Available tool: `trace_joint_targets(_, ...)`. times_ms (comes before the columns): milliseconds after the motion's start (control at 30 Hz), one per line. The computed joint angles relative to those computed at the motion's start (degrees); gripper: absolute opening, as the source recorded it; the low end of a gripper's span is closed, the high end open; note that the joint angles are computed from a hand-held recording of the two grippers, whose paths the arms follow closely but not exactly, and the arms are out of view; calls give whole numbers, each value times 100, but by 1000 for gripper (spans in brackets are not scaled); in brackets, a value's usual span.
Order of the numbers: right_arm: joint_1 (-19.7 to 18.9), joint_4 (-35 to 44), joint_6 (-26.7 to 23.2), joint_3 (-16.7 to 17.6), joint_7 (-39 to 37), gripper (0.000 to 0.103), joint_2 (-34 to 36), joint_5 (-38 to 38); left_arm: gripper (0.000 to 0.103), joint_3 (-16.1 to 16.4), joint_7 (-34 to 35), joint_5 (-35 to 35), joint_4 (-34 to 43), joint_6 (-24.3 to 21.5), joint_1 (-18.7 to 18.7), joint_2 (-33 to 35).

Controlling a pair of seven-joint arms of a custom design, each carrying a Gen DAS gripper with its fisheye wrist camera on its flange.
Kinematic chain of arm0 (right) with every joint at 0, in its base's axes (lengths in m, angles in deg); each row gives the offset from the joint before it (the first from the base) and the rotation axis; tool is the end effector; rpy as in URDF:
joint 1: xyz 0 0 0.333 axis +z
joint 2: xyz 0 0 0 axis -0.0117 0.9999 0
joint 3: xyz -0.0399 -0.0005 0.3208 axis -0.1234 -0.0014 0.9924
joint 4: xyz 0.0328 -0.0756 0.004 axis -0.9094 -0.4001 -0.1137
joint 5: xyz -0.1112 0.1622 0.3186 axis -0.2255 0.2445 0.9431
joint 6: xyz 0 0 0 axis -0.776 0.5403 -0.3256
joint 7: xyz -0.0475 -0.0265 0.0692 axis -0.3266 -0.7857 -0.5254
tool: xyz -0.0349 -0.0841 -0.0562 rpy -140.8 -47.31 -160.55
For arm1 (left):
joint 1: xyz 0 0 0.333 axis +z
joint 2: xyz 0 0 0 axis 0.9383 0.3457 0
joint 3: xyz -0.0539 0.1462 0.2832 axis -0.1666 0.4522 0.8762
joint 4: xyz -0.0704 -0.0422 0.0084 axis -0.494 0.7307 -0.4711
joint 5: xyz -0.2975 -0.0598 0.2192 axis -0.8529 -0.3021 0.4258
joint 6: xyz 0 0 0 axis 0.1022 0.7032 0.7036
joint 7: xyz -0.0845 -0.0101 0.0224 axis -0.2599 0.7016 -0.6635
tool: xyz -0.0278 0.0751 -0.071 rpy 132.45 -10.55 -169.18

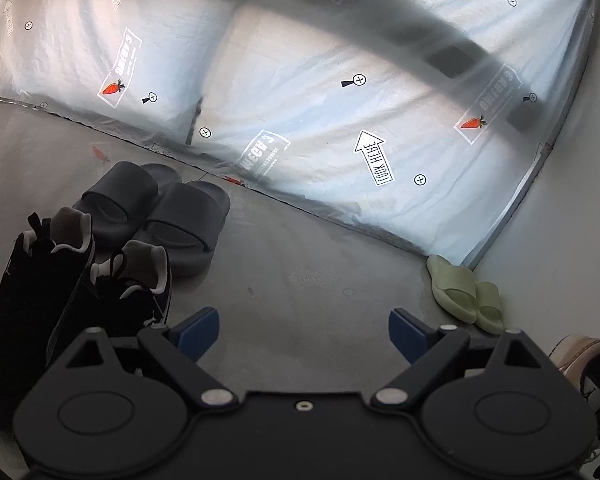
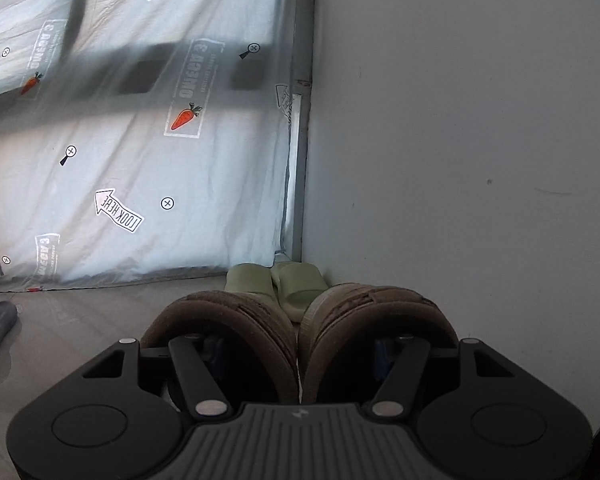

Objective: Organize scattered shoes
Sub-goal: 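Carry the tan-and-white sneakers toward the pale green slides with the right gripper, then lower the tan-and-white sneakers beside the pale green slides and open the right gripper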

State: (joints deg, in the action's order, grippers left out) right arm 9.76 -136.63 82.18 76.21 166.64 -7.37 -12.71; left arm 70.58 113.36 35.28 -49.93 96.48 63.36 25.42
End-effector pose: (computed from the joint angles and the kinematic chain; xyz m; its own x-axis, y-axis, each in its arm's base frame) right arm 0.4771 0.1628 0.5962 -0.4541 -0.8849 0.1041 -0.4000 0.0980 -0.9113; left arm 0.5546 -0.0842 0.5793 -0.0509 -0.8839 0.4650 -0.5946 -0.3472 -0.7251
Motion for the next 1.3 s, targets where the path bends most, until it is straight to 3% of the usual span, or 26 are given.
trace_joint_targets(300,-110,545,477,-372,-608,64,702,455,92,-98,-1042,1066,354,51,116,414)
trace_joint_targets(500,-200,1228,835,-778,-1761,64,1577,1685,92,-98,-1793,1911,976,16,149,990)
trace_joint_targets(667,-219,1874,560,-974,-2602,64,2204,2923,92,-56,-2283,2514,1788,-437,125,1634)
trace_joint_targets(900,-375,2487,395,-1128,-3647,64,2826,4301,92,-218,-2295,2781,2817,-1132,172,2379)
trace_joint_targets(1133,-479,3788,-42,-1231,-4737,64,3817,4813,92,-219,-2292,2942,3057,-1481,119,2539)
trace_joint_targets(1300,-737,5253,-285,-1149,-5899,64,4827,5485,92,-172,-2441,3012,3104,-1527,107,2573)
